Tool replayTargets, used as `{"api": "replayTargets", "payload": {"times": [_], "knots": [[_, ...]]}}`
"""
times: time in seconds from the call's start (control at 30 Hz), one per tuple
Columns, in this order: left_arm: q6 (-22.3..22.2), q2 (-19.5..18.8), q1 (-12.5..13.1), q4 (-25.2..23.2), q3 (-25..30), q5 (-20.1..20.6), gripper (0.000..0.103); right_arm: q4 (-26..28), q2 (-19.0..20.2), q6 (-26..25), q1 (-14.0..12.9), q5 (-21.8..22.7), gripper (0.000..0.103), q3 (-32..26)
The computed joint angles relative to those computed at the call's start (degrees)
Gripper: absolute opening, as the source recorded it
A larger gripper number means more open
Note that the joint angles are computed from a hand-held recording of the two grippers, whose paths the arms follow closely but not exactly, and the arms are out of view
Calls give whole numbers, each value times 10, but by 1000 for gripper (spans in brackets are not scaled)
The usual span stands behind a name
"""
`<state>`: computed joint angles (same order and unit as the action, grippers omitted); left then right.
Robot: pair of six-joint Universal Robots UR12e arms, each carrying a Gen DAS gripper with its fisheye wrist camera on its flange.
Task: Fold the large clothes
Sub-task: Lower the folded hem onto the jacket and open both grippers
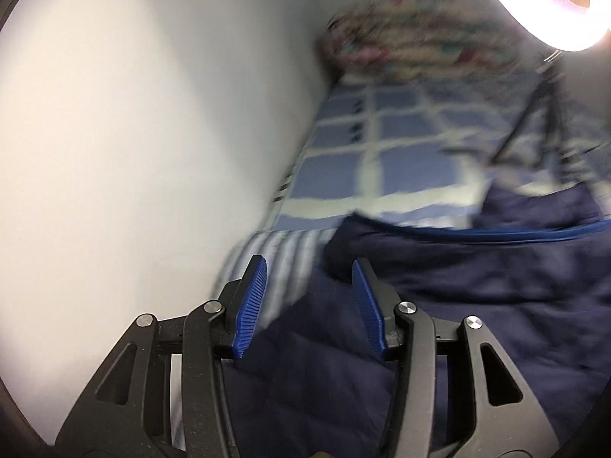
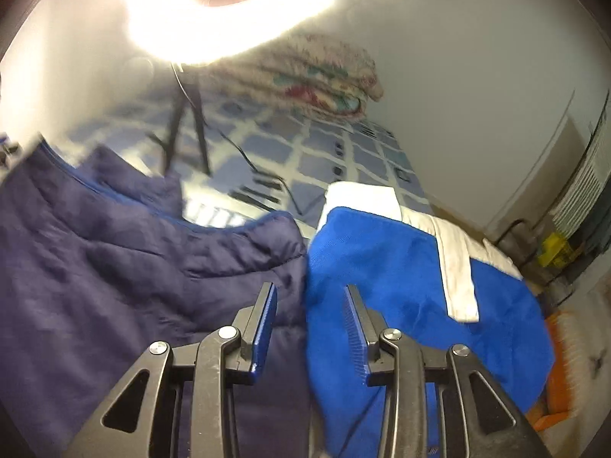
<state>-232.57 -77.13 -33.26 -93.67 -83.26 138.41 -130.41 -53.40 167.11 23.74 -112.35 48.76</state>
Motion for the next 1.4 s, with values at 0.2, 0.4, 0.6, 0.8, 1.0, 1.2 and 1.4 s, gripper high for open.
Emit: {"api": "replayTargets", "payload": {"times": [0.2,0.4,0.6,0.8,1.0,1.2,1.4], "knots": [[97,-18,-85,111,9,-127,49,-37,-107,67,-12,143,36,142],[132,-70,-104,87,14,-159,49,-32,-156,68,3,159,37,241],[122,-66,-109,86,0,-152,49,1,-160,100,-2,177,36,262],[54,-27,-166,149,-24,-133,49,-98,-213,197,-23,192,82,336],[52,-44,-204,163,-35,-146,49,-36,-209,258,-26,174,84,332],[13,-40,-195,116,-19,-167,49,-5,-195,352,-41,224,84,324],[-110,-25,-273,28,46,-106,49,-6,-184,424,-46,242,85,312]]}}
